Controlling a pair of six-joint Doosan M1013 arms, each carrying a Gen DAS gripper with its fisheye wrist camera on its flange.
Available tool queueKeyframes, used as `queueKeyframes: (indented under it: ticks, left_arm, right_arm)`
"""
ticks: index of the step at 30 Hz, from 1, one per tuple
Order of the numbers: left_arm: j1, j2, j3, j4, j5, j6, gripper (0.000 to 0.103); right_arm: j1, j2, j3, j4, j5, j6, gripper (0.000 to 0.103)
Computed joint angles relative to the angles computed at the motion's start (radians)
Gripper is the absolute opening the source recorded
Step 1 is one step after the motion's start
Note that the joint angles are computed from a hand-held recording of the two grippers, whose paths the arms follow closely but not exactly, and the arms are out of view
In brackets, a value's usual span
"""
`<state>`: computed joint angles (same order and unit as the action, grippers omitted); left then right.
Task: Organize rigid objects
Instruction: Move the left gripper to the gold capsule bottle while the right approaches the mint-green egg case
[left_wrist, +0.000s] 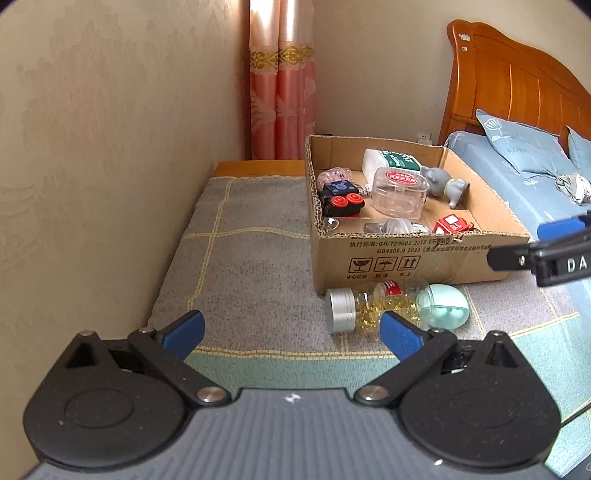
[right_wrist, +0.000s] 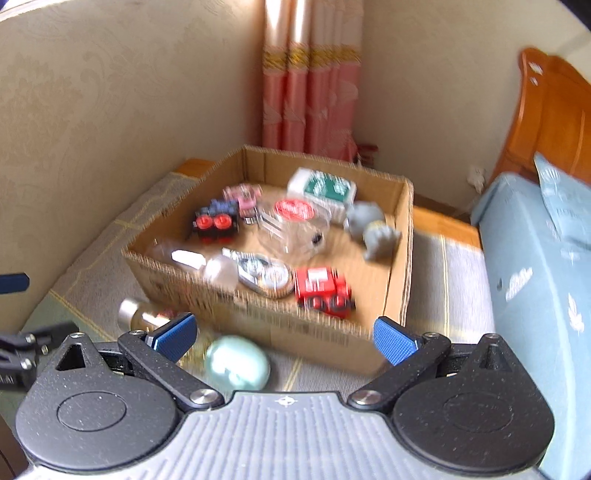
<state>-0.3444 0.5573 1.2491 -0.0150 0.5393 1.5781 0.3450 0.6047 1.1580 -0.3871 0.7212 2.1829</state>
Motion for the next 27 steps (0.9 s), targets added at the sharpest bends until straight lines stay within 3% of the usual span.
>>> queueKeyframes:
  ticks: [8, 20, 27]
  left_arm:
    - [0.008, 0.001, 0.007, -0.045, 0.003, 0.026, 0.101]
    - [0.021, -0.001, 0.016, -0.08, 0.002, 0.056, 0.101]
    - [0.021, 0.01, 0.003, -0.11, 0.019, 0.092, 0.101]
  right_arm:
    - [0.012, 0.049, 0.011, -0.015, 0.005, 0.133, 0.103]
    - [0.016, 0.086, -0.005, -0.023, -0.037, 0.166, 0.103]
    - [0.036, 0.1, -0.012, -0.169, 0.015, 0.255, 0.103]
